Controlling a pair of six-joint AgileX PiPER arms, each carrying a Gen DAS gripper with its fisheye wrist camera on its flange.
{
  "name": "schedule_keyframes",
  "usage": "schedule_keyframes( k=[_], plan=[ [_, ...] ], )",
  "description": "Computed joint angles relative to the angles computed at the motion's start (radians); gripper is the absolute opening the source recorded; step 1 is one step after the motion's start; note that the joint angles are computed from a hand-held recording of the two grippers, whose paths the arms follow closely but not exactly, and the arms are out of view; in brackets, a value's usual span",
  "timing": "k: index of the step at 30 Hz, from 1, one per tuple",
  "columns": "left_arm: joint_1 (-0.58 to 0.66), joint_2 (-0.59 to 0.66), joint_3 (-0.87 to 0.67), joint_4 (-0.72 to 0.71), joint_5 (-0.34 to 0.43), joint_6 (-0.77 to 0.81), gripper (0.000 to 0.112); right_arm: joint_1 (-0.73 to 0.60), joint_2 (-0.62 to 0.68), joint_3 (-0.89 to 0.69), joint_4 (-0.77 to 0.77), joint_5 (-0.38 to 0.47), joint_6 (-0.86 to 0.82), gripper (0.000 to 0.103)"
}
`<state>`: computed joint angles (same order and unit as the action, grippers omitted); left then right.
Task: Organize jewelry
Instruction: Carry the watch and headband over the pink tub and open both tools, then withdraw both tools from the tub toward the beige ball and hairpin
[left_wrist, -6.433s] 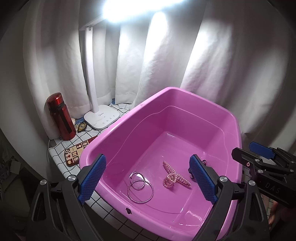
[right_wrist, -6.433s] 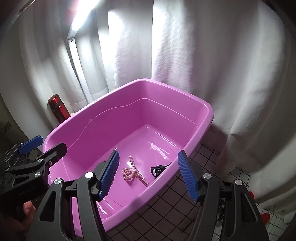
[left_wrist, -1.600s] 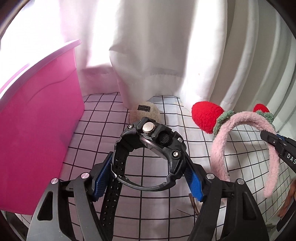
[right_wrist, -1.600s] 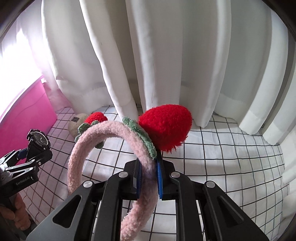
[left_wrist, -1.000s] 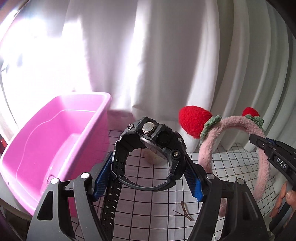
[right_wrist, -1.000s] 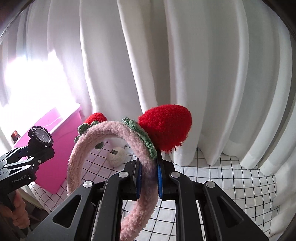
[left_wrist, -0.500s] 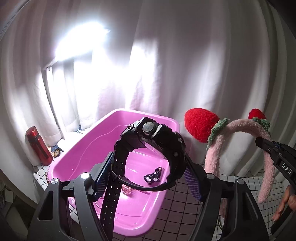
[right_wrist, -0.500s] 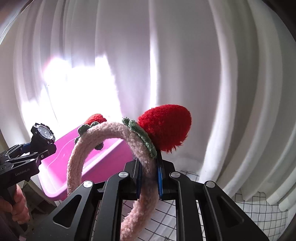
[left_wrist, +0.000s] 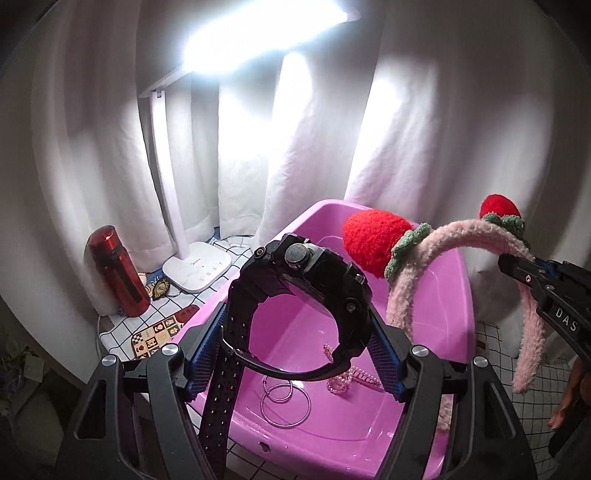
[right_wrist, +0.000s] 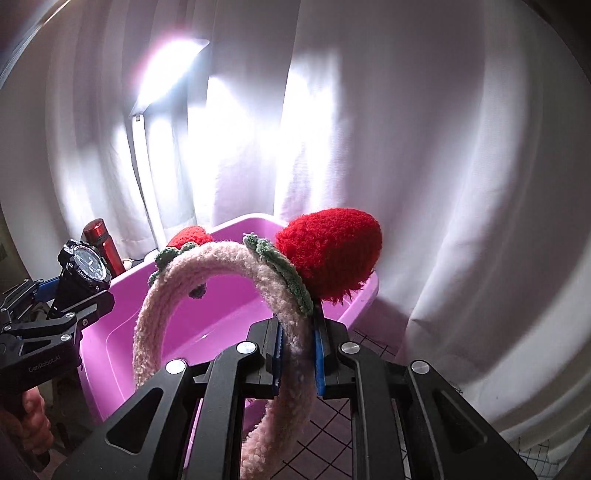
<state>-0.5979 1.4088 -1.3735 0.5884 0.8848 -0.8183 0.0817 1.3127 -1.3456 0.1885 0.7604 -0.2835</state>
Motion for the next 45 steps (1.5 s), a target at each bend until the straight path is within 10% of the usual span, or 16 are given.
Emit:
schedule_keyframes(
  k=[23, 28, 45],
  plan=[
    [0.175, 0.116, -0.005, -0.187, -0.092, 0.181, 0.068, 0.209, 0.394, -0.338, -0.344, 0.176, 0.255, 0.016],
    [0.182, 0.113, -0.026, -0.186, -0.093, 0.191, 0.073, 0.222, 0.424, -0.378, -0.368, 0.231, 0.266, 0.061],
    [0.179, 0.082, 0.014, -0.200, -0.098, 0.180, 0.078, 0.281, 0.496, -0.484, -0.508, 0.453, 0.242, 0.068]
  ],
)
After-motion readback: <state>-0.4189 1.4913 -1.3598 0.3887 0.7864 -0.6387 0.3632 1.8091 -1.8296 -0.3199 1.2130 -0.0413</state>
